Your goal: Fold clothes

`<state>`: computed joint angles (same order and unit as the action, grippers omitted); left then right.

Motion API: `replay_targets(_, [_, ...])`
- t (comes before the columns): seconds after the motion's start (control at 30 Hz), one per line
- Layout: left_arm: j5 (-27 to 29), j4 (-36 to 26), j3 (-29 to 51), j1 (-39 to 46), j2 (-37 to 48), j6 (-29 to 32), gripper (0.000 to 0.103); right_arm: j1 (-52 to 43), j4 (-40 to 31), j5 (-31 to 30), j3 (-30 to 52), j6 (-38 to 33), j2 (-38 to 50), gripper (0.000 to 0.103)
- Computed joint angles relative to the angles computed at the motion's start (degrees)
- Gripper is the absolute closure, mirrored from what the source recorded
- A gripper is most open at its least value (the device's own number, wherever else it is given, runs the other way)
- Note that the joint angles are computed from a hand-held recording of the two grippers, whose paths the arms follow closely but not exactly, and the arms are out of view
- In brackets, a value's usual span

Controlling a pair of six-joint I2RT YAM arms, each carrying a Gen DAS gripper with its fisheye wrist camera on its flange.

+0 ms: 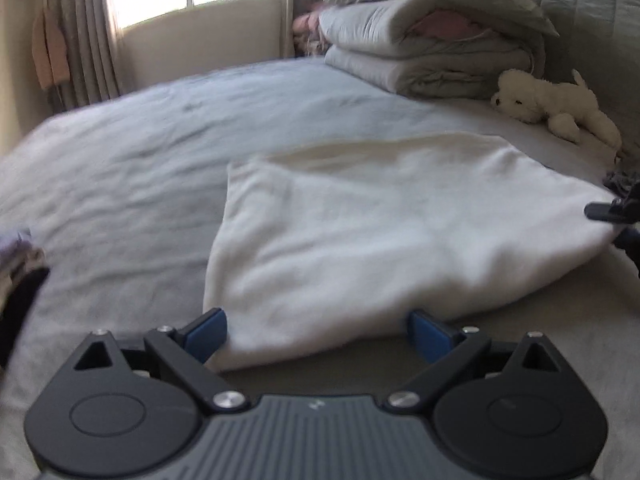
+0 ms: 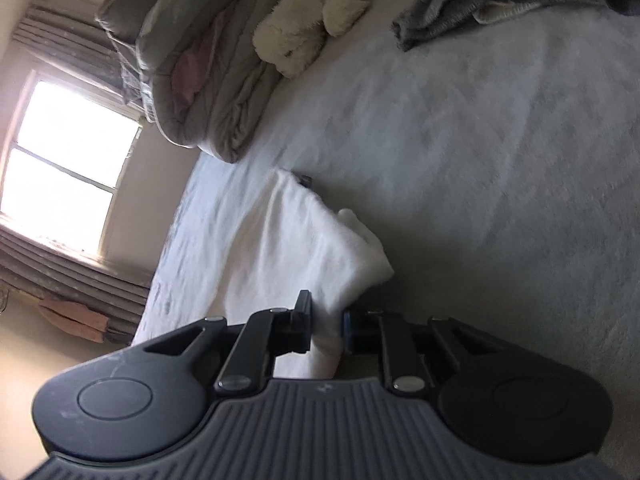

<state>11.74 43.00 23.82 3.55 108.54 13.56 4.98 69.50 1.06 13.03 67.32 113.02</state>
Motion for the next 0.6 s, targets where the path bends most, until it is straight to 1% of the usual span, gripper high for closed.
replay_targets(0.03, [0.46, -0.34, 0.15, 0.39, 0.00, -0.06, 0.005, 0.21, -0.16, 0.19, -0.03, -0.48, -0.47, 0.084])
replay_targets(0.1, [-0.72, -0.62, -0.05, 0.10, -0.87, -0.15, 0.005, 0.65, -2.81, 0.90, 0.95, -0.79, -1.00, 0.083])
replay_targets(0.17, [-1.08, -1.44, -0.11, 0.30, -1.84, -0.30, 0.005, 0.40, -4.53, 0.76, 1.84, 0.95, 0.02, 0.083])
replay_targets(0.23, [-0.27, -2.11, -0.23, 1.17, -2.72, -0.28, 0.005, -0.41, -3.73, -0.38, 2.00, 2.79, 1.50, 0.081])
replay_targets(0.33, [0.11, 1.66, -2.12, 1.93, -3.53, 1.39, 0.005, -0.53, -3.72, -0.38, 2.09, 2.84, 1.54, 0.081])
replay_targets(0.4, [0.58, 8.33, -5.11, 1.55, -3.75, 4.04, 0.005, -0.10, -3.77, 0.18, 2.14, 2.55, 1.36, 0.081])
replay_targets(0.43, [1.64, 9.25, -5.66, 1.51, -4.01, 4.57, 0.005, 0.16, -3.96, 0.53, 2.26, 2.12, 1.13, 0.081])
replay_targets(0.5, [3.02, 7.90, -5.05, 1.16, -3.64, 4.43, 0.005, 0.71, -3.99, 1.29, 2.06, 0.98, 0.46, 0.081])
replay_targets(0.6, [-0.88, 3.81, -1.55, -0.38, 0.30, 4.62, 0.005, 0.75, -5.45, 1.34, 2.91, 0.84, 0.79, 0.081])
